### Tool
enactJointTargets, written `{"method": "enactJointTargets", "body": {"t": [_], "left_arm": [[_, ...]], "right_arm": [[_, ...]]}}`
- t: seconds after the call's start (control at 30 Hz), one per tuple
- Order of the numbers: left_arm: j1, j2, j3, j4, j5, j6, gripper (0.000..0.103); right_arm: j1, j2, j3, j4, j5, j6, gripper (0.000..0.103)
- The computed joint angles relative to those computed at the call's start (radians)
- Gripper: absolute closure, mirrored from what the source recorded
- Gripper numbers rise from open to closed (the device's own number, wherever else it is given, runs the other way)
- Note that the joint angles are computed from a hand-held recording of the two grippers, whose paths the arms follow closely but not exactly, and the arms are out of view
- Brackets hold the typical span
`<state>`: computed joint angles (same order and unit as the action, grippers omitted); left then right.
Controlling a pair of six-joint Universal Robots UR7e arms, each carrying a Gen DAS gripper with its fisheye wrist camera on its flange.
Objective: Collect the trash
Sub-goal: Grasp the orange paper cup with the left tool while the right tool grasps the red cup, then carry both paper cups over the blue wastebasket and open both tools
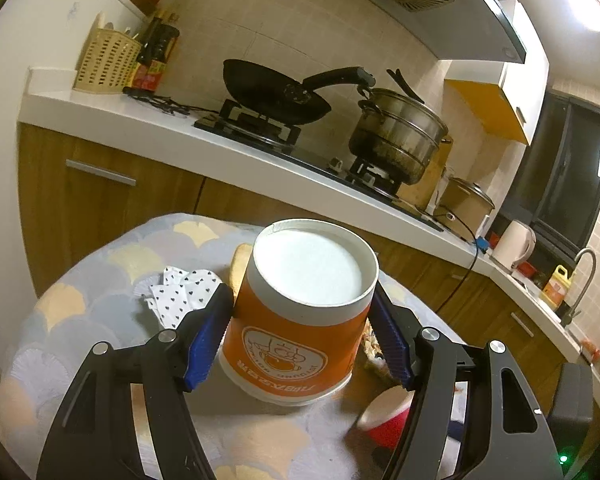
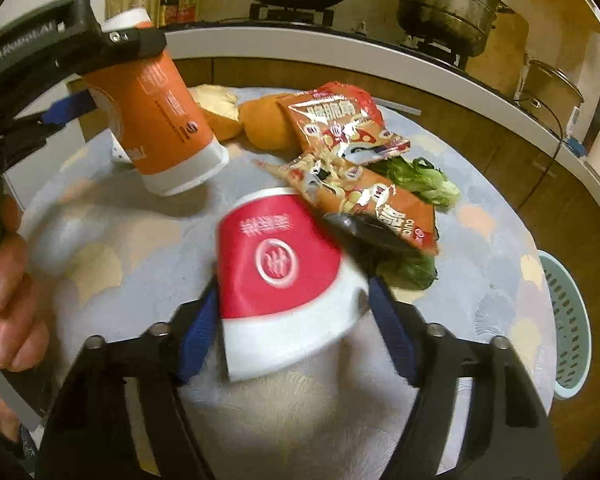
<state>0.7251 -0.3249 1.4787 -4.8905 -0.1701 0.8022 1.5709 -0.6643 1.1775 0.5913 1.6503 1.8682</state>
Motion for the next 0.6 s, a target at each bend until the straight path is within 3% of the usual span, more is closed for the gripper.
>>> {"method": "enactJointTargets", "body": {"t": [0.07, 0.13, 0.33, 0.6], "left_arm": [[-0.001, 0.003, -0.005, 0.001, 0.003, 0.012, 0.037], [-0.005, 0.004, -0.001, 0.012, -0.002, 0.001, 0.038], [-0.048, -0.01, -0.009, -0.13, -0.008, 0.183, 0.038], [-0.099, -0.002, -0.037, -0.014, -0.022, 0.15, 0.038]], "right_arm": [[-0.007, -0.044, 0.063, -0.056, -0.044, -0.026, 0.062], [-0.01, -0.051, 0.054, -0.012, -0.071, -0.013, 0.066], [-0.023, -0.041, -0.049, 0.163, -0.128, 0.057, 0.074], [-0.033, -0.076, -0.079, 0.263, -0.212, 0.078, 0.075]]}}
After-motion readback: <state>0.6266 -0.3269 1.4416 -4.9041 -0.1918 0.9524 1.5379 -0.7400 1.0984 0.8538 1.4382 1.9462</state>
